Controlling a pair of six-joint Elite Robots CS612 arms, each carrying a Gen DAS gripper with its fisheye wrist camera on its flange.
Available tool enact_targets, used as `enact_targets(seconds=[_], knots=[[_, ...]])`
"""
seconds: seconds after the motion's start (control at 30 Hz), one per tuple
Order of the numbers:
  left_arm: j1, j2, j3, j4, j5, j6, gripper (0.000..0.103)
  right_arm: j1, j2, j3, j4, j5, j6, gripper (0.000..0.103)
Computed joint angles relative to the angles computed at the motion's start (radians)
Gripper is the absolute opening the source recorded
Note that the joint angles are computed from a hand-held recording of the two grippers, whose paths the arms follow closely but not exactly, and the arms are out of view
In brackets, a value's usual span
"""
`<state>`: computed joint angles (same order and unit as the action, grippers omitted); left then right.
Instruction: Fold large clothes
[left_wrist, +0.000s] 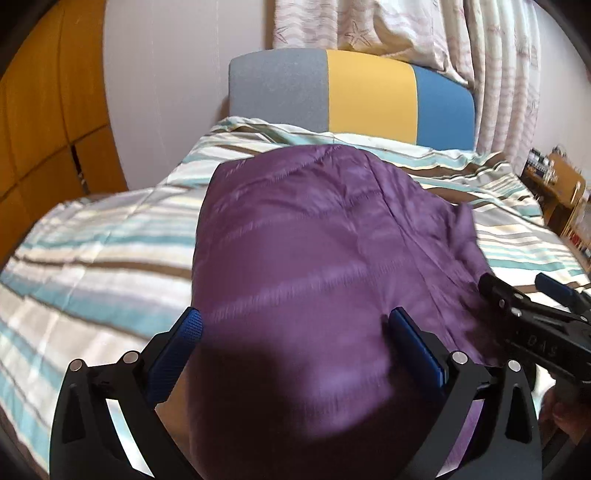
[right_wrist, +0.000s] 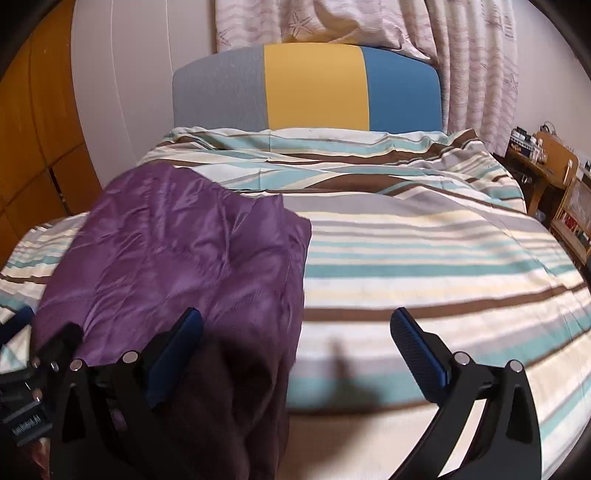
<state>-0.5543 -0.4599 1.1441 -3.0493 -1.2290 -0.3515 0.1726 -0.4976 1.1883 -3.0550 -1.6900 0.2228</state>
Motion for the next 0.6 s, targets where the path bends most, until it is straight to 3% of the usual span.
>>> enact_targets(seconds=[0.1,0.33,0.43,0.6], knots=[[-0.002,-0.035,0.074,-0.041,-0.03,-0.047,0.1,0.001,-0.041,0.074,-0.042,0.037,0.015,0.101],[-0.013,-0.096,0.195,-0.083,0.002,-0.119,0.1,0.004,-0.109,0.204,-0.13,0.112,0.028,0.101],[-0.019,-0.12,0.249,-0.111,0.013,-0.128,0.1,0.002,-0.133,0.256,-0.174,0.161,0.041,0.101],[-0.036,-0.15,0.318,-0.163,0.062,-0.101,0.1,0.008,-0.165,0.327,-0.233,0.182,0.028,0.101]])
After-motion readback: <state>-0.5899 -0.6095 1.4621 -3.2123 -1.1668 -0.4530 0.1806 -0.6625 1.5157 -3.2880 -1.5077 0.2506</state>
